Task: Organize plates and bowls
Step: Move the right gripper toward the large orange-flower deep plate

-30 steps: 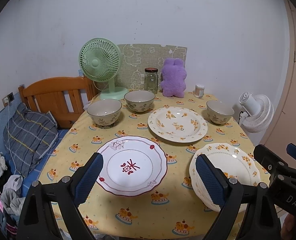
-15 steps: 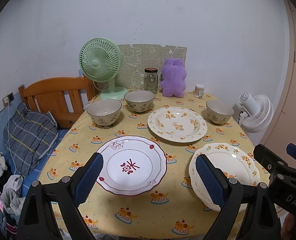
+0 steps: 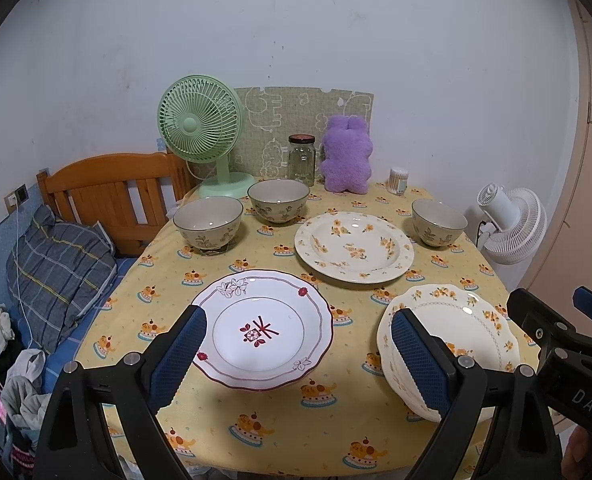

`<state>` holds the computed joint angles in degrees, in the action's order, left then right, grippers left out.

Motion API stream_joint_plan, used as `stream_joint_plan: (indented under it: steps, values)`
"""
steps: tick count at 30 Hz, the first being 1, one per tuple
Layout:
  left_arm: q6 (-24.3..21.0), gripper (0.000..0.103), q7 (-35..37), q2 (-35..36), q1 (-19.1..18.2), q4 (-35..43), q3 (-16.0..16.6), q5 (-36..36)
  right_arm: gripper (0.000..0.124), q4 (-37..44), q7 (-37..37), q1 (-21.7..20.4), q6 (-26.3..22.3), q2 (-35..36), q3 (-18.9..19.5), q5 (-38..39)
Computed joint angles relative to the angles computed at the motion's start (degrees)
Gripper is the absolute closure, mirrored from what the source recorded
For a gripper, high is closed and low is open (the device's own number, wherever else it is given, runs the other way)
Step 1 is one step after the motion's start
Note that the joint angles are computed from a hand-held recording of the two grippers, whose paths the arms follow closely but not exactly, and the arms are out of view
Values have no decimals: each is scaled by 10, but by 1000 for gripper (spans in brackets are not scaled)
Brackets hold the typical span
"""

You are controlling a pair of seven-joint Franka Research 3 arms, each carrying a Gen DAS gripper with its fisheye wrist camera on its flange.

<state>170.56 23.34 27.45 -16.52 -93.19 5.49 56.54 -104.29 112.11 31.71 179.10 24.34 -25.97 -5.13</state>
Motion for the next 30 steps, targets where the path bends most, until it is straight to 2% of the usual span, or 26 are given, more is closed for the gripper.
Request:
stream_joint_plan:
  steps: [9, 13, 17, 22, 25, 30]
  values:
    - [-7, 9, 8, 5, 1, 7, -4, -6, 21, -1, -2, 4, 1, 1, -6, 3]
    - [-6, 9, 0, 6, -4, 9, 4, 2, 21, 1, 1, 6, -2, 3, -9, 1]
    - [-1, 9, 28, 15, 10, 15, -10, -20, 21, 10, 11, 10, -12, 9, -14, -3]
    - [10, 14, 98, 33, 29, 32, -28, -70, 22, 39, 49, 23, -37, 26, -30, -26]
    - [16, 15, 165, 51, 52, 52, -52, -119, 25, 60, 77, 24, -56, 37, -32, -45]
    - [-3, 17, 300, 83, 102, 98, -119, -210, 26, 114, 126, 16, -111, 62, -27, -72]
